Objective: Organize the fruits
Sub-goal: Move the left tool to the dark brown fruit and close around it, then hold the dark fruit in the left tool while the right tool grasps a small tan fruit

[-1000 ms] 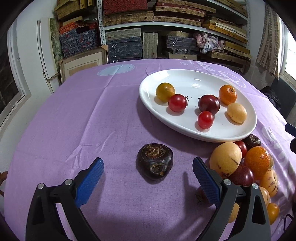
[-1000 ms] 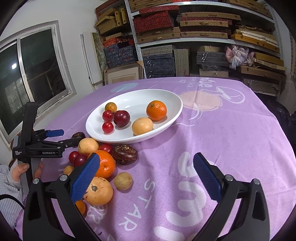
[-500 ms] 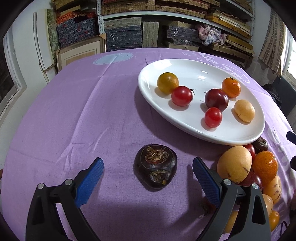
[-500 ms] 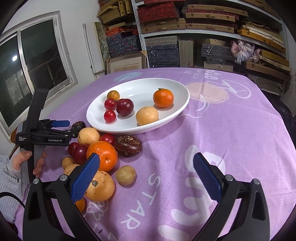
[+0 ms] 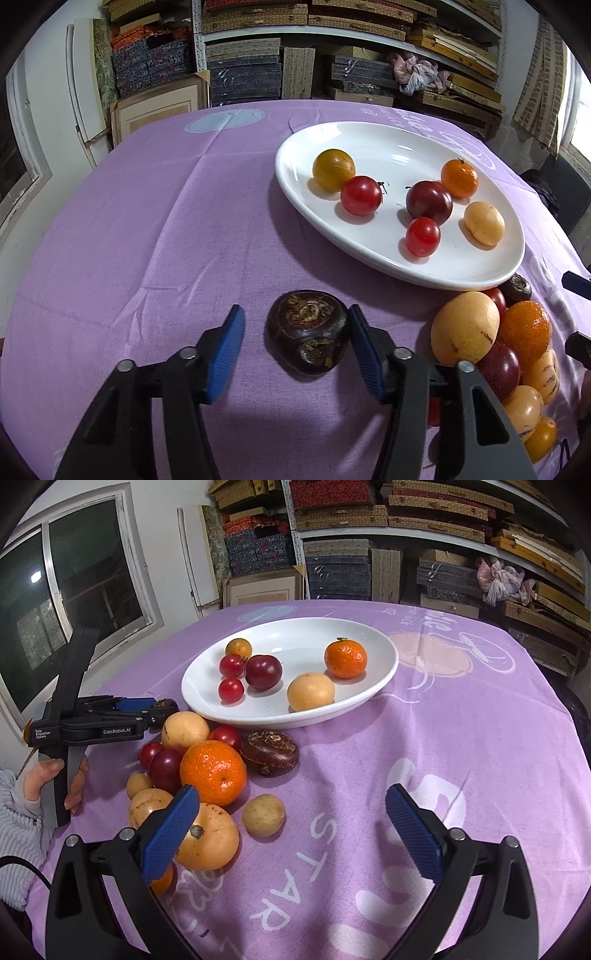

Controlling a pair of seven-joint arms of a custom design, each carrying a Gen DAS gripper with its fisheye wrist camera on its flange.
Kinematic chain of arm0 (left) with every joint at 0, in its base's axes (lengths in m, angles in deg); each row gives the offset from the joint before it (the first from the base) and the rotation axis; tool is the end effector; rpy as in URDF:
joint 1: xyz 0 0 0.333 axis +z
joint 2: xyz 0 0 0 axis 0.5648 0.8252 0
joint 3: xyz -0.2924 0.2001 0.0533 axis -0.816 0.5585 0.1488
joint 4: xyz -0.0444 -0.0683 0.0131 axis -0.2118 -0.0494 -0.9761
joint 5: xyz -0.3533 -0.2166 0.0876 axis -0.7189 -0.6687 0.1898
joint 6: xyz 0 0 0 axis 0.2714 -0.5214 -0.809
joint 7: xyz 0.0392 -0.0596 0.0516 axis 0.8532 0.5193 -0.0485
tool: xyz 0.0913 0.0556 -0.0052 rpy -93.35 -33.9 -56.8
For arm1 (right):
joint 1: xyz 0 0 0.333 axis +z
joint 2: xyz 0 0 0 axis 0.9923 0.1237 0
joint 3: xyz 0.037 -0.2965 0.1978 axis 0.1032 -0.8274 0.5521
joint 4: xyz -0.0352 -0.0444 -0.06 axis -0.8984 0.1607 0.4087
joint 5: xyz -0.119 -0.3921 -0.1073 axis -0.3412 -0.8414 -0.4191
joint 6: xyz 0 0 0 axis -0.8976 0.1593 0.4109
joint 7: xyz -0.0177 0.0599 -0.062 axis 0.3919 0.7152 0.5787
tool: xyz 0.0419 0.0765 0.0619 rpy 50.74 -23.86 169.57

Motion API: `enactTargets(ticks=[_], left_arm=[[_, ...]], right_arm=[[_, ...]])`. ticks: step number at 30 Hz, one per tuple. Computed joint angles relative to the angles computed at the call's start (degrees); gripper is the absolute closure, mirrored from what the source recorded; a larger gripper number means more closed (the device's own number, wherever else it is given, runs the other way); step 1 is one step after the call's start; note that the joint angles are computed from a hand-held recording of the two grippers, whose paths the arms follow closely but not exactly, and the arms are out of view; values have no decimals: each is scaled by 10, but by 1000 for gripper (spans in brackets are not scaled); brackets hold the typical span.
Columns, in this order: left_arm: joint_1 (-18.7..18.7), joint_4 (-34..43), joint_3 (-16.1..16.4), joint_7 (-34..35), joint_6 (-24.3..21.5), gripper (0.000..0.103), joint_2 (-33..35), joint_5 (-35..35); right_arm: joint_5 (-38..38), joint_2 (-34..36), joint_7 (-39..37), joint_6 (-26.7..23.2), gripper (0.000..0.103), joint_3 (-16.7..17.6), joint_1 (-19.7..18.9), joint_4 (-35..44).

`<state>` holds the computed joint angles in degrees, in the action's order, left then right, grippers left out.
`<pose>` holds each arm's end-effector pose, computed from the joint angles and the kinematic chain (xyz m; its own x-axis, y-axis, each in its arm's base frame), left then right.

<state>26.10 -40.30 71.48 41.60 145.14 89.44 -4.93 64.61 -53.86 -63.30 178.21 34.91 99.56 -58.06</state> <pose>0.6127 -0.2171 0.4677 -0.0061 -1.0000 -0.0017 -0.7680 0.0058 -0.6404 0.5786 0.1774 0.4636 0.5193 -0.8420 -0.1462 -0.6119 -0.2469 -0.7514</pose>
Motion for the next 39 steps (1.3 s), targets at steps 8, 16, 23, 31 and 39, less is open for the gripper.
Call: enactTargets(ticks=[8, 16, 23, 31, 39], left_arm=[[5, -3, -7, 33, 15, 59, 2, -25], [11, -35, -8, 55, 37, 59, -19, -58], [10, -37, -7, 56, 35, 58, -21, -58], [10, -36, -7, 57, 33, 58, -21, -58], [8, -37, -6, 52, 31, 58, -22, -53]], right_arm=[[-6, -5, -17, 3, 4, 2, 4, -6], [-39, -12, -44, 35, 36, 4, 15, -23], [-51, -3, -12, -23, 36, -6, 3, -7], [-58, 4, 38, -55, 56, -10, -15, 6], [-114, -2, 34, -24, 57, 0, 5, -13]])
